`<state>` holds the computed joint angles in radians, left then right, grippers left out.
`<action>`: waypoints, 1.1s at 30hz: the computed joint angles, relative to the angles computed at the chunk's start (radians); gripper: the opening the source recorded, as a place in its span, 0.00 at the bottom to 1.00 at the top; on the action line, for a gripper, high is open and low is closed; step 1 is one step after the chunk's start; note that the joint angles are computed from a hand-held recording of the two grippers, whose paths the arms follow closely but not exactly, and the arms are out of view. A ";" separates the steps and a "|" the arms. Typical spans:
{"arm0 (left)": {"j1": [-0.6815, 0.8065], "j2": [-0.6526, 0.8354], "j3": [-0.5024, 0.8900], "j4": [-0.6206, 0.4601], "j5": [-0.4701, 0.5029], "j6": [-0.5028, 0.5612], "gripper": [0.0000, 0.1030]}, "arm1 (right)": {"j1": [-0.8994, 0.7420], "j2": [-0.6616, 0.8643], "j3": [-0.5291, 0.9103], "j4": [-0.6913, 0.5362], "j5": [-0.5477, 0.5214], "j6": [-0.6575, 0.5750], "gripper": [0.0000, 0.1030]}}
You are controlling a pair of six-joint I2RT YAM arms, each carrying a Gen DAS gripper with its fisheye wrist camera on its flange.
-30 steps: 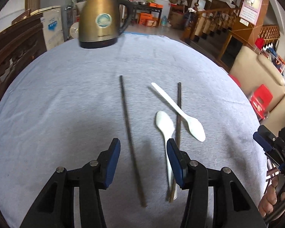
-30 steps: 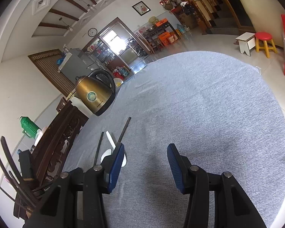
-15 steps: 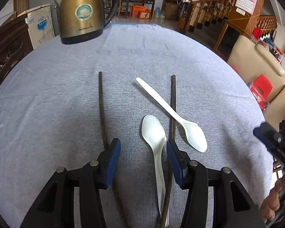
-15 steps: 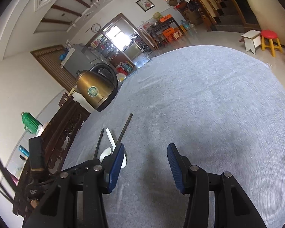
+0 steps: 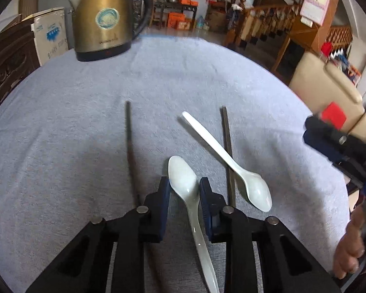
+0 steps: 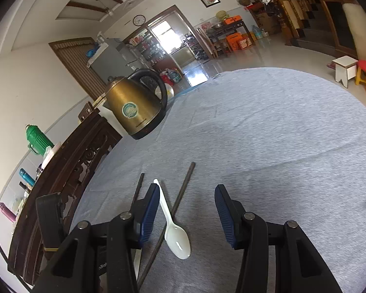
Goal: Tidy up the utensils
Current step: 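Close the left gripper on a white plastic spoon, then close the right gripper on another white spoon while the left gripper holds its spoon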
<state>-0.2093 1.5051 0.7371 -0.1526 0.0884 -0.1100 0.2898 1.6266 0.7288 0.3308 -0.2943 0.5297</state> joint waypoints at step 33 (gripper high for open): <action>0.281 -0.055 -0.139 0.233 0.029 -0.012 0.25 | 0.262 0.535 0.787 -0.578 0.384 -0.357 0.14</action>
